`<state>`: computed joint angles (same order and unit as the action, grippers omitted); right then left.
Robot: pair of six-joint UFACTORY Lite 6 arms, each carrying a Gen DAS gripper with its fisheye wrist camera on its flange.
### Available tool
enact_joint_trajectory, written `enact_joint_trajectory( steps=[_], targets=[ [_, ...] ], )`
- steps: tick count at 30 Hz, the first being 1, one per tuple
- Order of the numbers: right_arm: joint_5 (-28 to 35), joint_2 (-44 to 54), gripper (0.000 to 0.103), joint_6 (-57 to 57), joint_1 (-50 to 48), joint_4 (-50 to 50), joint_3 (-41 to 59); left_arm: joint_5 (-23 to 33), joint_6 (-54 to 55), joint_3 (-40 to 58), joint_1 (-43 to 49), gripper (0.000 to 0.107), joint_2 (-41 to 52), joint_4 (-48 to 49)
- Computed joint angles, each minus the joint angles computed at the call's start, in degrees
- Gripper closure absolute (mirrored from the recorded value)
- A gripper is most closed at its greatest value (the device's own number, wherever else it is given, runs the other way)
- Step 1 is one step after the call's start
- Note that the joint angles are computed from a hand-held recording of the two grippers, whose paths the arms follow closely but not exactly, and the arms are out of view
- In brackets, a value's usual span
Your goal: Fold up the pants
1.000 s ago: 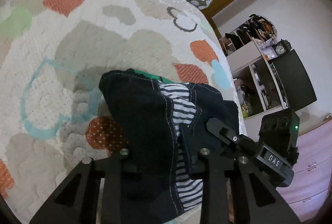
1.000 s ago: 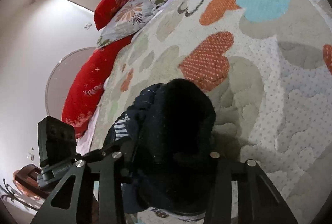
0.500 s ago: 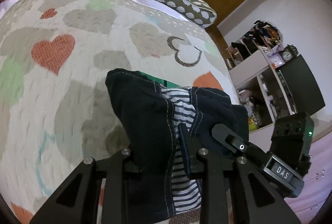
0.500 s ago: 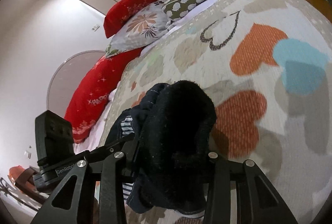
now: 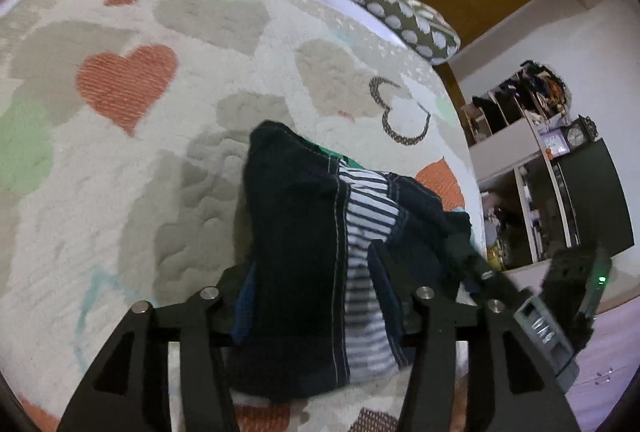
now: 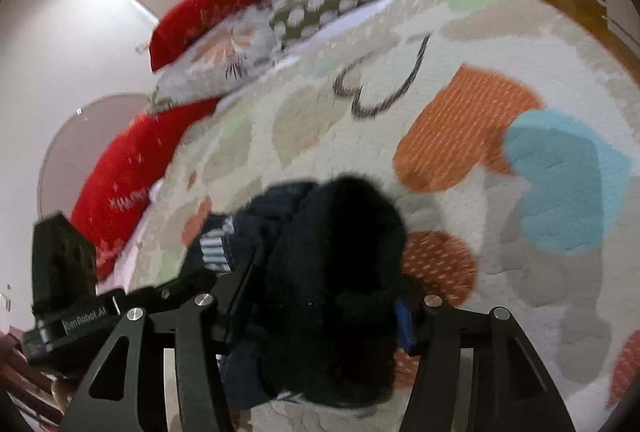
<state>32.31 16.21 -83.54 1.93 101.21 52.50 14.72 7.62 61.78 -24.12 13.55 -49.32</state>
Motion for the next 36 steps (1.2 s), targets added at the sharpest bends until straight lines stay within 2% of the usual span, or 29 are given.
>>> enact_joint_trajectory(
  steps=[4, 6, 7, 8, 9, 12, 16, 19, 21, 23, 27, 29, 33, 34, 36],
  targets=[
    [3.7, -8.9, 0.041, -3.7, -4.1, 3.3, -6.5, -4.2, -22.8, -4.6, -4.2, 0.055, -5.8, 22.5],
    [6.6, -10.7, 0.046, -2.4, -5.0, 2.5, -8.1, -5.2, -34.8, -6.0, -6.1, 0.055, -5.8, 34.5],
    [7.9, -11.1, 0.053, -1.9, -5.0, 2.2, -8.9, -4.5, -40.8, -5.8, -6.8, 0.055, -4.6, 40.4],
    [8.0, -11.4, 0.056, -1.7, -4.5, 2.3, -9.5, -3.8, -46.6, -5.4, -7.4, 0.055, -3.0, 45.8],
    [7.5, -11.3, 0.056, -2.5, -3.7, 3.2, -10.1, -3.5, -50.1, -5.5, -7.5, 0.055, -2.0, 48.9],
    [3.4, -9.4, 0.056, -5.0, -0.3, 6.1, -10.3, -5.4, -52.1, -7.2, -7.4, 0.054, -1.2, 50.2],
    [3.2, -4.0, 0.056, -1.8, 1.5, 2.8, -7.7, -4.8, -74.1, -12.0, -10.2, 0.054, -8.3, 71.0],
    [5.7, -8.3, 0.054, -0.3, -1.0, 1.3, -11.0, 2.9, -92.1, -15.5, -16.2, 0.043, -17.0, 88.2],
    [6.1, -14.6, 0.051, -0.7, -2.5, 1.4, -15.8, 11.6, -104.1, -17.8, -23.3, 0.035, -22.5, 98.0],
    [4.8, -21.7, 0.046, -1.5, -3.0, 1.9, -21.5, 20.8, -114.6, -19.1, -30.7, 0.032, -25.3, 105.4],
    [1.4, -38.7, 0.043, 1.6, -4.3, -1.0, -34.3, 40.2, -123.5, -19.1, -45.4, 0.026, -28.4, 108.0],
    [-1.7, -48.0, 0.041, 8.2, -4.1, -6.5, -39.3, 47.0, -126.3, -18.4, -50.5, 0.023, -29.0, 107.8],
    [-10.0, -67.7, 0.039, 32.2, 1.1, -27.6, -47.8, 57.4, -130.5, -17.1, -58.7, 0.015, -28.9, 106.5],
    [-10.4, -71.0, 0.038, 38.2, 1.8, -33.6, -49.0, 60.2, -131.6, -16.6, -61.0, 0.01, -28.5, 106.2],
    [-10.5, -77.4, 0.037, 50.1, 4.6, -45.3, -51.1, 65.3, -133.5, -15.4, -65.0, 0.006, -27.4, 105.2]
  ],
)
